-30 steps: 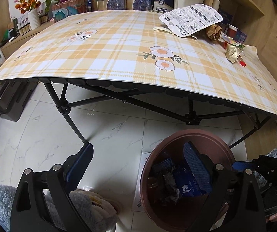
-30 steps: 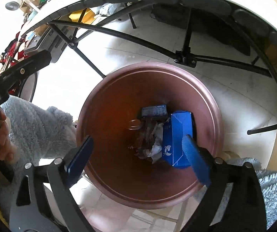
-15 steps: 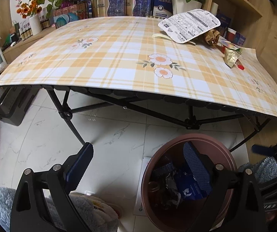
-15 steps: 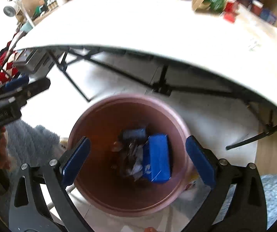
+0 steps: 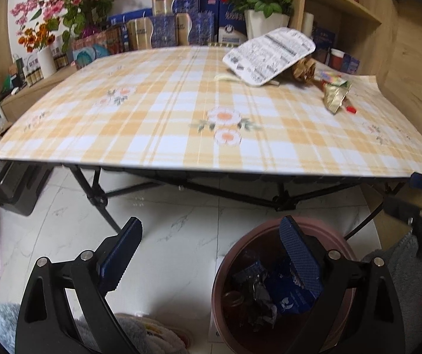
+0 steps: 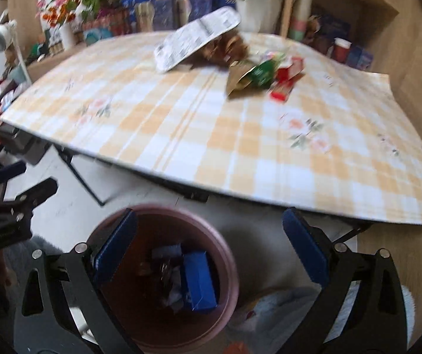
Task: Collect trash
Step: 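Move the left gripper toward the white instruction card on the table, then grasp the white instruction card with the left gripper and lift it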
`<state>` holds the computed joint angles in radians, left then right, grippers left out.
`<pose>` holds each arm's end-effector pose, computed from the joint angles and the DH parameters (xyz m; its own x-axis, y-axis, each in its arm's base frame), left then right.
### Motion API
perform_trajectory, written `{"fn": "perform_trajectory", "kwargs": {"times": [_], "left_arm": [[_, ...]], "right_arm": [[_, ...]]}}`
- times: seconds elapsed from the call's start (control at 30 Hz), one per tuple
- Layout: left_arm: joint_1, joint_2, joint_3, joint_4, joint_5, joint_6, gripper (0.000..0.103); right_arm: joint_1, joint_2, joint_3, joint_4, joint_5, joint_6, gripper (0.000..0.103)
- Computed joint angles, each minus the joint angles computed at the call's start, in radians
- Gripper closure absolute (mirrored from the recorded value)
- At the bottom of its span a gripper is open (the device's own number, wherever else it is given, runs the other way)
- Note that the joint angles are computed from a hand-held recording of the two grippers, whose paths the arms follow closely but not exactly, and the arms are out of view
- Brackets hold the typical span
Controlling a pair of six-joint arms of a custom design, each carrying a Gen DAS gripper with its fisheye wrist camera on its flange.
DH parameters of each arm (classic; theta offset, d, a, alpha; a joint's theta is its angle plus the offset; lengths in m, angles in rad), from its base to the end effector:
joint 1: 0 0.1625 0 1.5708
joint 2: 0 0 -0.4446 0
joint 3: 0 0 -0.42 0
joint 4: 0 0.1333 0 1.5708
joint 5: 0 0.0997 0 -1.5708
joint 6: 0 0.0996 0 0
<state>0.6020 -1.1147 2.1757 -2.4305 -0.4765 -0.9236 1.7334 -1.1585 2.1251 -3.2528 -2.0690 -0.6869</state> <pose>-0.2777 -0.4599 0.1304 -0.7126 -0.1540 -0.6845 0.3965 0.7164 -0.5740 0.1735 -0.5283 0.2236 -0.6320 -0.3432 0.6948 -0.6764 0.6819 -0.2784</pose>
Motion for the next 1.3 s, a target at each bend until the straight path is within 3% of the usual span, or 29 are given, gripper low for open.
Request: {"fn": "perform_trajectory", "kwargs": {"times": [0.2,0.3,0.53,0.7,0.8,1.0,1.17,1.2,1.3], "left_arm": [[0.013,0.019,-0.066,-0.04,0.059,0.129,0.011],[0.041,0.066,-0.141,-0.13,0.082,0.281,0.011],[0.139,0.304,-0.437,-0.389,0.103,0.783,0.011],[0.196,0.457,-0.627,-0.473,0.068,1.013,0.011],[0.218,0.527,-0.713,-0.481,0.084,1.103,0.011],[0.254,0.614,-0.834,-0.516,0.144,1.228,0.011],[0.271,0.629,-0.883,-0.404,0.162,1.182,0.012],[0.272,0.631,-0.89,-0.408,0.167,1.181,0.014],[0.272,0.614,-0.882,-0.371,0.155,1.134,0.035]], "right_arm": [[-0.001,-0.004,-0.054,-0.032,0.023,0.002,0.006],[-0.01,-0.007,-0.093,-0.016,0.031,0.034,0.006],[-0.032,-0.004,-0.167,0.004,0.042,0.095,0.006],[-0.05,-0.007,-0.199,0.032,0.063,0.128,0.006],[-0.059,-0.008,-0.213,0.046,0.063,0.139,0.006],[-0.078,-0.008,-0.235,0.076,0.068,0.156,0.006],[-0.087,-0.002,-0.246,0.098,0.075,0.173,0.006],[-0.087,-0.001,-0.249,0.104,0.076,0.176,0.006],[-0.086,0.002,-0.254,0.137,0.08,0.189,0.006]]}}
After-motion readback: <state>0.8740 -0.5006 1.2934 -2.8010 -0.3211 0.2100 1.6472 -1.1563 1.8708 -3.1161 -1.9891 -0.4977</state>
